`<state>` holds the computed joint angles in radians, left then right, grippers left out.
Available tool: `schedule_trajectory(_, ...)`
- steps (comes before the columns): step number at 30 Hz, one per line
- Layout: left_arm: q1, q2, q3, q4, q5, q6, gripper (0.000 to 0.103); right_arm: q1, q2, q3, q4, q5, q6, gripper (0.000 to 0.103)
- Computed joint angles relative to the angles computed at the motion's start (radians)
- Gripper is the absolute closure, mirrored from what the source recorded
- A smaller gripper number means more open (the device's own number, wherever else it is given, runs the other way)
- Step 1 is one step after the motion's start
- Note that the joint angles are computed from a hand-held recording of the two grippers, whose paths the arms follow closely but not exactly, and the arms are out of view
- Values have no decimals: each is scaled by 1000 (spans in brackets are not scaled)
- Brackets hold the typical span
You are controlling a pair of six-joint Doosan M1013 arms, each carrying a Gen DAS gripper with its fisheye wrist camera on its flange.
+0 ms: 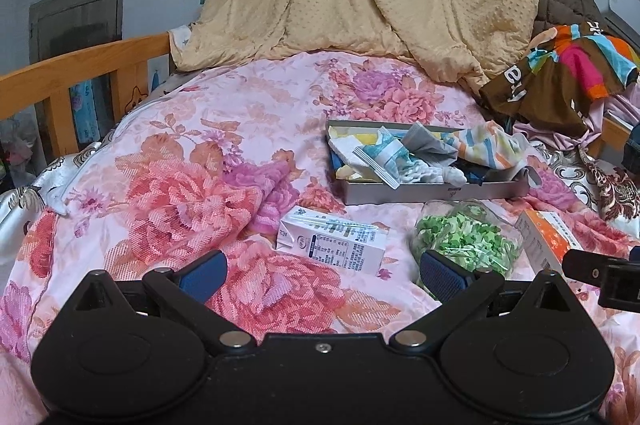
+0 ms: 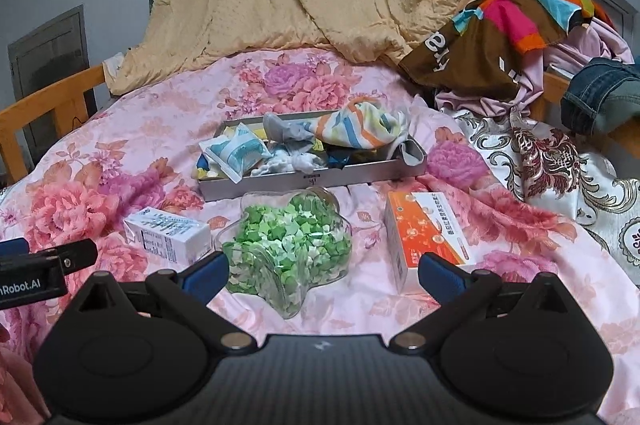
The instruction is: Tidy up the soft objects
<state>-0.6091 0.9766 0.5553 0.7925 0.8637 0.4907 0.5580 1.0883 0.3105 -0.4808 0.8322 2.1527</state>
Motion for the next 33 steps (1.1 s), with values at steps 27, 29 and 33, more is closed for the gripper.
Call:
schedule_trajectory(27,-4,8,-13,-18,18,40,1,-2,50,-101,36,87,-42,0)
schedule_trajectory(29,-4,8,-13,-18,19,40,1,-3,50,-101,36,87,-42,0)
schedule_trajectory(33,-4,8,-12,-18,18,40,1,-2,51,-105,37,89,-43,0)
